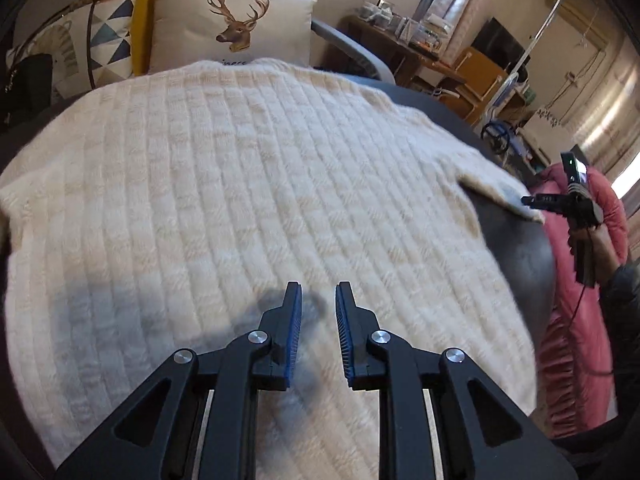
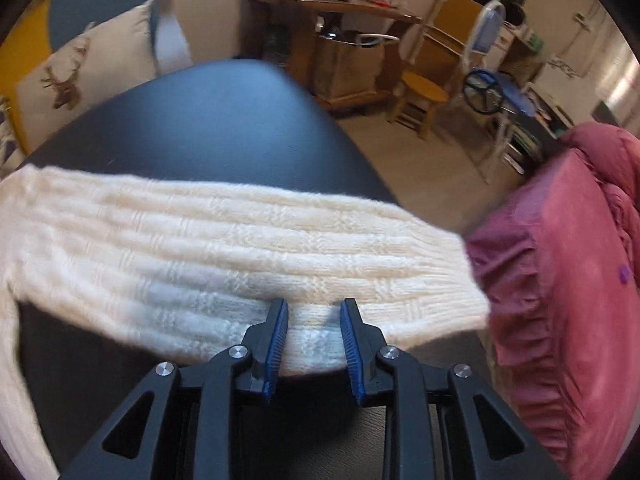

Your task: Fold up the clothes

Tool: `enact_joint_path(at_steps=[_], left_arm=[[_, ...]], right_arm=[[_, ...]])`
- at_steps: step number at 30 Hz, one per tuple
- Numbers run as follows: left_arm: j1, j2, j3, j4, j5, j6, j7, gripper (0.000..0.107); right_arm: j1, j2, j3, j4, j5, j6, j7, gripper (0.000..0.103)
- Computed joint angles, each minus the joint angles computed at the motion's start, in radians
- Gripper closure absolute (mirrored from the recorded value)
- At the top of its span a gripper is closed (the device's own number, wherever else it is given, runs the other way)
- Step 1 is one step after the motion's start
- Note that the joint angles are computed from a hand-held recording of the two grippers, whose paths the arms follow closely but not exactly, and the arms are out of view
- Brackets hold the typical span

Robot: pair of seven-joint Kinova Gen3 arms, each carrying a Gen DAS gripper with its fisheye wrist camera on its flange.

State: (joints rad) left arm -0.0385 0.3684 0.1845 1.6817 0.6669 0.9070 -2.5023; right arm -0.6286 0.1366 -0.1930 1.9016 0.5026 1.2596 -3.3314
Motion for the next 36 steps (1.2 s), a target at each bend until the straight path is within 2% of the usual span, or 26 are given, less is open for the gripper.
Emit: enact_joint_path(at_steps=[4,6,8,11,13,15,17,19,22,25,28,30,32,36], left_arm=[[0.106,0.051,-0.066,-0.114,0.031,0.015,0.025,0.089],[0.163,0.085,-0.094,-0.183,0.041,0.021,0.052,0.089],[0.2,0.123,-0.083,-0.256,0.017,0.015,0.108,0.089],[0.256,0.19,-0.071,-0.366,-0.025,0.015,0.167,0.089],[0.301,0.226,-0.074,-0.425,-0.053,0.004,0.178,0.089],[0.336,0.26,-0.064,-0.478,-0.085,-0.006,0.186,0.089],[0.366,0.299,-0.049,-0.54,-0.125,0.0,0.193,0.089],[0.409,0.338,-0.052,-0.609,-0.158,0.012,0.207,0.089],[0.451,0.396,-0.02,-0.721,-0.264,0.041,0.265,0.089],[0.487,0.48,0.024,-0.86,-0.379,0.098,0.371,0.089],[0.537,0.572,-0.014,-0.999,-0.449,0.172,0.487,0.089],[0.526,0.607,0.007,-1.081,-0.453,0.245,0.508,0.089],[0.516,0.608,-0.007,-1.096,-0.415,0.268,0.508,0.089],[0.482,0.517,-0.055,-0.945,-0.256,0.206,0.428,0.089]], right_arm=[[-0.035,0.031,0.015,-0.077,0.107,-0.065,0.037,0.075],[0.014,0.095,-0.021,-0.151,0.15,-0.13,0.115,0.075],[0.045,0.173,-0.034,-0.244,0.174,-0.181,0.196,0.077],[-0.015,0.276,0.056,-0.335,0.15,-0.155,0.28,0.077],[-0.022,0.282,0.116,-0.313,0.098,-0.173,0.258,0.077],[-0.02,0.255,0.142,-0.228,0.088,-0.215,0.182,0.077],[-0.013,0.19,0.141,-0.147,0.105,-0.275,0.101,0.078],[-0.042,0.164,0.174,-0.104,0.141,-0.269,0.059,0.077],[0.015,0.135,0.14,-0.062,0.152,-0.294,0.058,0.077],[0.028,0.16,0.14,-0.067,0.143,-0.246,0.112,0.077],[0.015,0.162,0.16,-0.062,0.159,-0.21,0.101,0.077],[0.038,0.14,0.144,-0.043,0.167,-0.227,0.076,0.077],[0.029,0.097,0.131,-0.01,0.19,-0.247,0.028,0.077],[0.013,0.026,0.074,0.053,0.247,-0.341,-0.038,0.077]])
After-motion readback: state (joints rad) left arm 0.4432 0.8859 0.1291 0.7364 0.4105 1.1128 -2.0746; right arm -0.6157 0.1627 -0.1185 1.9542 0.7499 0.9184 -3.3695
